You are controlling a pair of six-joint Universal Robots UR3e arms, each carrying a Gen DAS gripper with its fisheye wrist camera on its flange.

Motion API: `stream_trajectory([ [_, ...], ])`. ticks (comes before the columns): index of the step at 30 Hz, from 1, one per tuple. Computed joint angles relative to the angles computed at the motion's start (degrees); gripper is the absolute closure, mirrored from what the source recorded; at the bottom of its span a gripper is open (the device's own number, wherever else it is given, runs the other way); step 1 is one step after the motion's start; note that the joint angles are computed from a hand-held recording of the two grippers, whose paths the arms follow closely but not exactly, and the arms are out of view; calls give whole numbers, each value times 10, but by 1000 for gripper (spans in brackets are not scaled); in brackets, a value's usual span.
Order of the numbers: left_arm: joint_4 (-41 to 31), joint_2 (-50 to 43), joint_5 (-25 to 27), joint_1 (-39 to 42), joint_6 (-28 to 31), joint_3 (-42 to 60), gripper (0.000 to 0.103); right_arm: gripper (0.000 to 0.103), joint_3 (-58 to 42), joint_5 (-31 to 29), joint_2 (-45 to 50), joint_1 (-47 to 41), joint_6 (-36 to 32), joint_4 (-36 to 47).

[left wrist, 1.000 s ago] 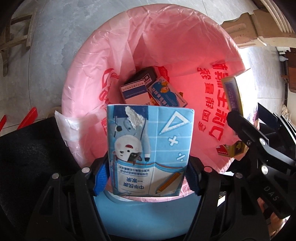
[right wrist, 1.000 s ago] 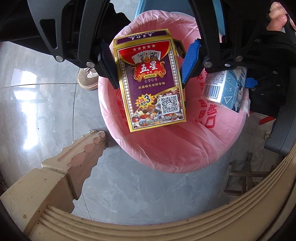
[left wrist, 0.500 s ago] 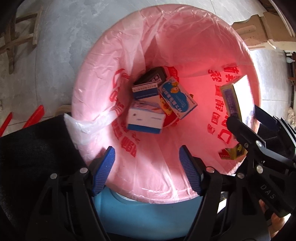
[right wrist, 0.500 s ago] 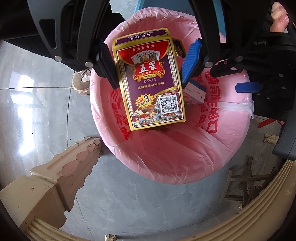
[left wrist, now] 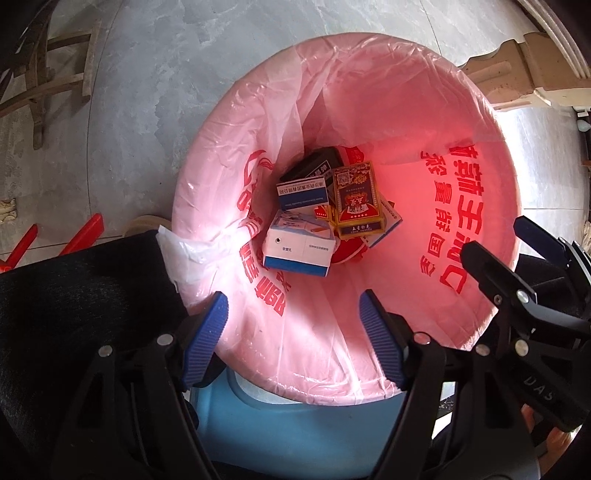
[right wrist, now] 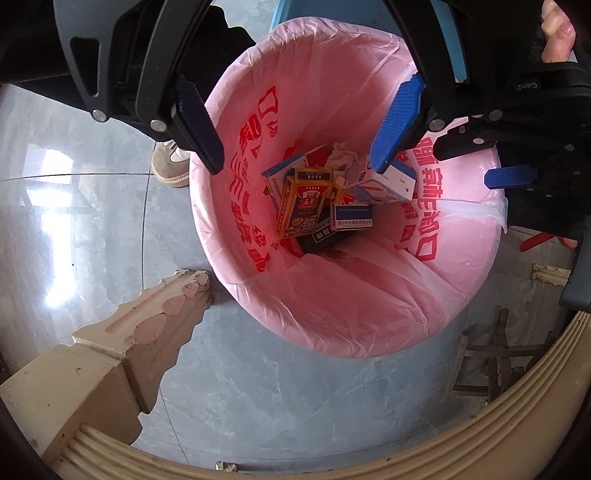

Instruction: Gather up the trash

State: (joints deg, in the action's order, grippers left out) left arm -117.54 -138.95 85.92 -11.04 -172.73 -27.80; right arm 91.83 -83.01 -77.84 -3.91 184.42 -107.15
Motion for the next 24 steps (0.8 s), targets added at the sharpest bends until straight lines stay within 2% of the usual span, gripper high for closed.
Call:
stream_trajectory([
  [9,98,78,64,-33,-17,-105,31,23,-4,-35,-41,20,20,16],
  [13,133,123,75,-41,-24,-147,31,23,-1,-46,-75,22,35,27],
  [19,145,163,85,-55,-48,-151,31,23,-7,-73,-129,25,54,46],
  [24,123,175,80,-57,-68,-101,31,20,-33,-107,-161,31,61,55],
])
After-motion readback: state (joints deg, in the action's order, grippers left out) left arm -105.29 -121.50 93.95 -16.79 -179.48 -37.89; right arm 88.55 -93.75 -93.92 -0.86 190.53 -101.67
